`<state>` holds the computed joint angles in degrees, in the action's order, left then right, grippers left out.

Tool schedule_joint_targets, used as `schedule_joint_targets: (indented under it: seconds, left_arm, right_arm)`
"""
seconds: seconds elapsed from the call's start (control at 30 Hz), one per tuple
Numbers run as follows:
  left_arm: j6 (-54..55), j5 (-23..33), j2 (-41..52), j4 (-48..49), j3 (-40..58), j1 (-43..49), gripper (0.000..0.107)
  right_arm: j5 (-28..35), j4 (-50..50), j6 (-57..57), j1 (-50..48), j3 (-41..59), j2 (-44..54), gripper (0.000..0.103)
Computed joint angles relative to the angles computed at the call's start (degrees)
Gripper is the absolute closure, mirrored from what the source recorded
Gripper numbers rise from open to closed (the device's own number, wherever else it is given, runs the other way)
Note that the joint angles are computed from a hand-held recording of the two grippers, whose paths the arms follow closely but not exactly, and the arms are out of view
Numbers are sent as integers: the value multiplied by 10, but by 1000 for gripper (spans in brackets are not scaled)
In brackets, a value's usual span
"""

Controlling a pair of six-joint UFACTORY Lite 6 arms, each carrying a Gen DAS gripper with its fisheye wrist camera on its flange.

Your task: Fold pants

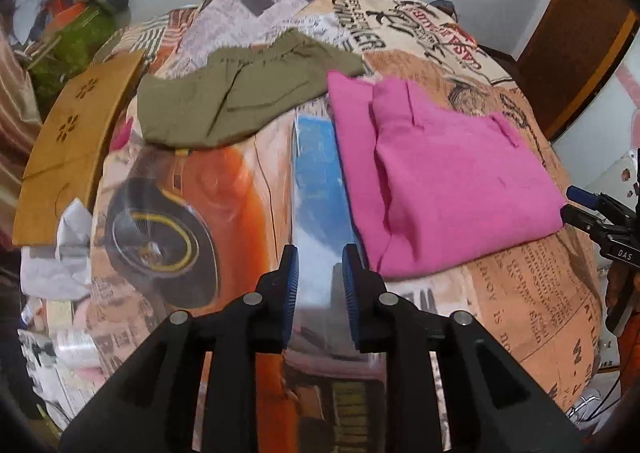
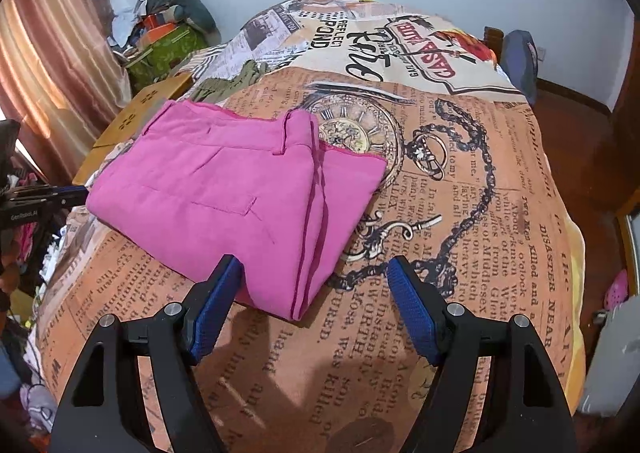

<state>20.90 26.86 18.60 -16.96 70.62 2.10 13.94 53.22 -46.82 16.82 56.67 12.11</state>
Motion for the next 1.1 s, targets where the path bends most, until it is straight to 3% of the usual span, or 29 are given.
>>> schedule_joint_targets:
  seconds: [0.17, 0.3, 0.47, 0.63, 0.7, 0.87, 0.93, 0.97, 1.1]
  left_arm:
    - [39, 9, 31, -39, 82, -23, 84]
    - [40, 25, 112, -44, 191, -51, 81]
    - [73, 64, 228, -68, 332, -67, 80]
    - [7, 93, 323, -3, 442, -78, 72]
    - [3, 81, 330, -2, 440, -73, 62]
    - [45, 78, 354, -71, 445, -52, 59]
    - [47, 84, 370, -81, 466, -48, 63]
    - [50, 88, 377, -88, 476, -47, 71]
    - [16, 95, 399, -57, 510, -59, 86]
  right_arm:
    - [-17, -14, 1, 15, 59, 25, 31]
    - [-22, -43, 23, 21, 150, 107, 31]
    - [33, -87, 66, 10, 263, 210, 45]
    - [64, -75, 55, 2, 311, 263, 47]
    - [67, -50, 33, 0, 313, 267, 47]
    - [102, -11, -1, -9, 343, 293, 51]
    - [132, -2, -6, -14, 369, 313, 59]
    - [133, -4, -3, -13, 373, 316, 60]
    - [119, -16, 6, -7, 374, 316, 72]
